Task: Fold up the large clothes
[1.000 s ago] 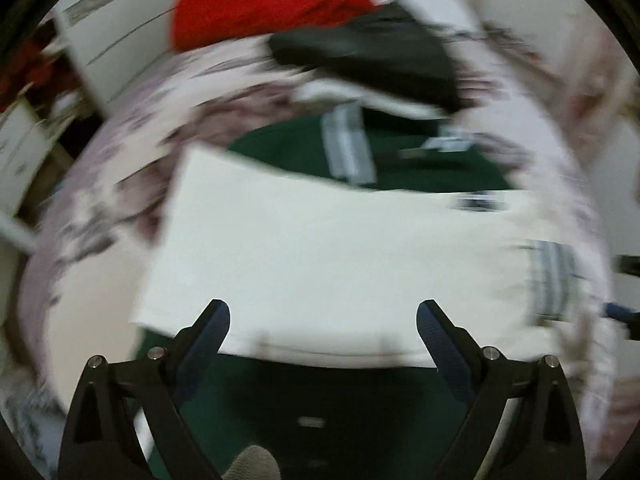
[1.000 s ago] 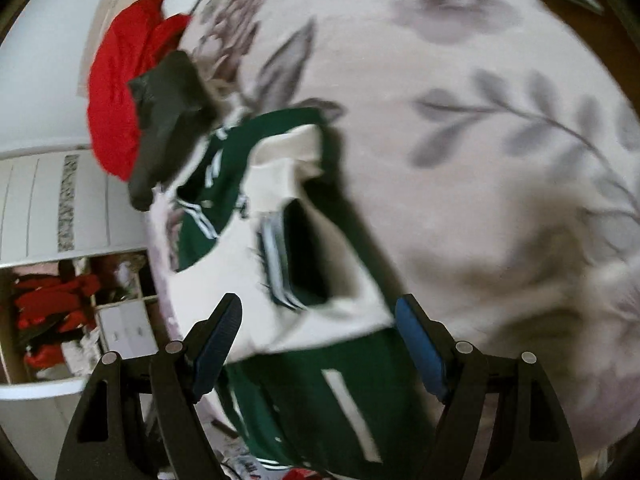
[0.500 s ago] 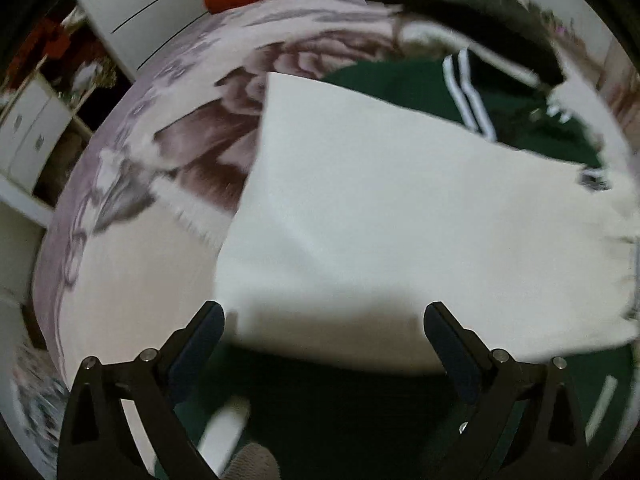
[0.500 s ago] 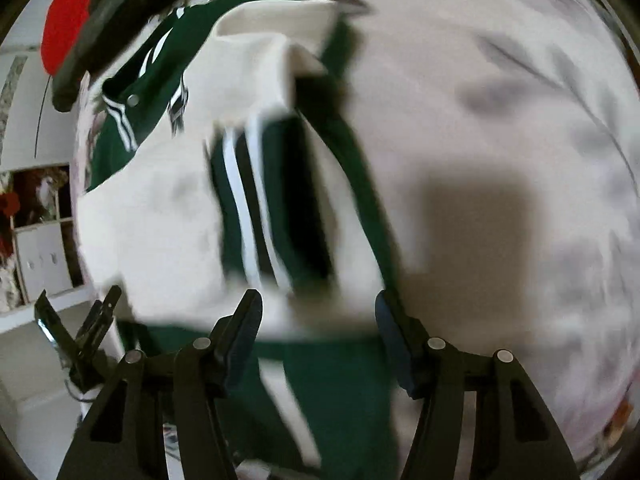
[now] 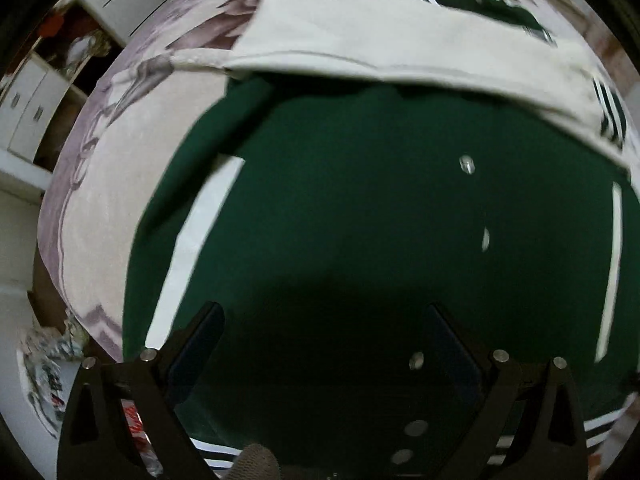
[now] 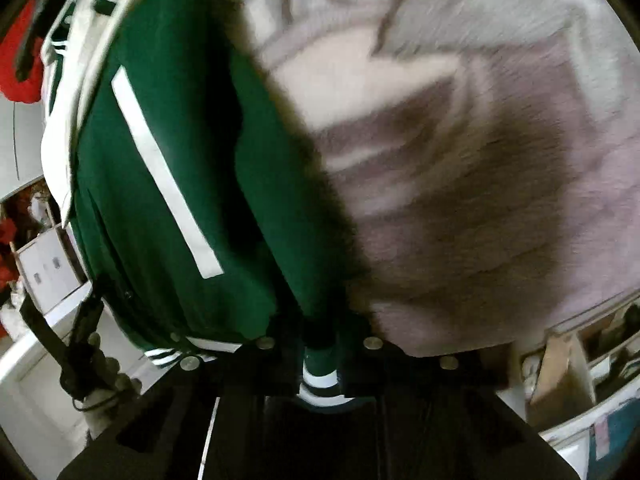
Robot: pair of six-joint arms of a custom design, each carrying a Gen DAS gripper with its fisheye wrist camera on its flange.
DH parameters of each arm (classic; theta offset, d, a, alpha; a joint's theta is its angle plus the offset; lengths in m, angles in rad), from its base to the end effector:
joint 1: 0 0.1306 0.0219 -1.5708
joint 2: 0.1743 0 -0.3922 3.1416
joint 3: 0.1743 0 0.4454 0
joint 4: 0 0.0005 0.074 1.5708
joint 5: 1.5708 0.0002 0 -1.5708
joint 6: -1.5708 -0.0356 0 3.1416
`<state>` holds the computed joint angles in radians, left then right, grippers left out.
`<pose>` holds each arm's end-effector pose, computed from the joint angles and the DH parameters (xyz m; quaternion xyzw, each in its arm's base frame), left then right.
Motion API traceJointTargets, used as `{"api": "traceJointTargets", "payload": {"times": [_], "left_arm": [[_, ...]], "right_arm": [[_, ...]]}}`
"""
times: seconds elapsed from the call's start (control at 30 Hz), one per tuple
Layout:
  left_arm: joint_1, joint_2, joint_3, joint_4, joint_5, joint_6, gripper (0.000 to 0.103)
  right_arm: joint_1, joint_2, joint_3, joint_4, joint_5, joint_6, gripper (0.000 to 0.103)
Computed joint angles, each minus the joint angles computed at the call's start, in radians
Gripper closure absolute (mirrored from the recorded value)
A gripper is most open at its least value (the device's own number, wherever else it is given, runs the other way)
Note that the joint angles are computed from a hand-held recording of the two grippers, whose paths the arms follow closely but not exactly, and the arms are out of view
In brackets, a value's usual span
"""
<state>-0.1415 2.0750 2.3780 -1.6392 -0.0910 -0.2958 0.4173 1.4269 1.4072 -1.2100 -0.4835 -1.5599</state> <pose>0.7116 -0.0986 0.4623 0.2100 0.9696 0.0540 0.1131 0.4636 0.2231 0.4143 -0.4832 -0.8269 -0.2674 0.1065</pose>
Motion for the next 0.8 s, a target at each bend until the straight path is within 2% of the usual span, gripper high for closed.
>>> {"api": "traceJointTargets", "payload": {"times": [0.1,0.13,0.17,0.27,0.3,0.37,0.4,0.43,0.5,0.57,0.6,0.63,0.7,0.8], "left_arm": [[-0.01,-0.025,-0.054,0.027,-0.013,-0.02,0.0],[-0.012,-0.021,-0.048,0.023,-0.019,-0.02,0.0],[-0.012,-0.025,-0.05,0.024,-0.017,-0.022,0.0],[-0.011,-0.032,-0.04,0.031,-0.001,-0.02,0.0],[-0.009,-0.038,-0.04,0.032,0.007,-0.016,0.0],[-0.006,-0.05,-0.049,0.033,0.017,0.0,0.0],[-0.004,-0.061,-0.062,0.036,0.018,0.011,0.0],[-0.003,-0.068,-0.073,0.037,0.012,0.014,0.0],[-0.002,-0.081,-0.097,0.048,-0.002,0.013,0.0],[-0.002,-0.089,-0.11,0.053,-0.012,0.014,0.0],[0.001,-0.083,-0.098,0.052,-0.011,0.016,0.0],[0.001,-0.08,-0.083,0.055,-0.009,0.03,0.0],[0.0,-0.06,-0.034,0.06,-0.023,0.056,0.0],[-0.023,-0.004,0.071,0.061,-0.133,0.113,0.0]], "right_arm": [[0.042,-0.095,-0.072,-0.013,0.109,-0.176,0.094],[0.053,-0.111,-0.101,0.023,0.105,-0.214,0.093],[0.058,-0.102,-0.103,0.052,0.088,-0.21,0.093],[0.025,-0.029,-0.01,-0.043,0.02,-0.055,0.091],[0.013,-0.022,0.004,-0.052,0.011,-0.041,0.088],[-0.006,-0.019,0.034,-0.035,0.048,-0.041,0.074],[-0.009,-0.021,0.041,-0.027,0.075,-0.037,0.058],[-0.015,-0.017,0.043,-0.02,0.091,-0.019,0.055],[-0.023,0.034,0.056,-0.047,0.041,0.033,0.055],[-0.032,0.126,0.109,-0.149,-0.055,0.105,0.055],[-0.032,0.144,0.125,-0.156,-0.077,0.114,0.055],[-0.035,0.159,0.154,-0.166,-0.075,0.131,0.055],[-0.049,0.176,0.236,-0.193,-0.017,0.166,0.055],[-0.097,0.165,0.303,-0.148,0.039,0.141,0.055]]}}
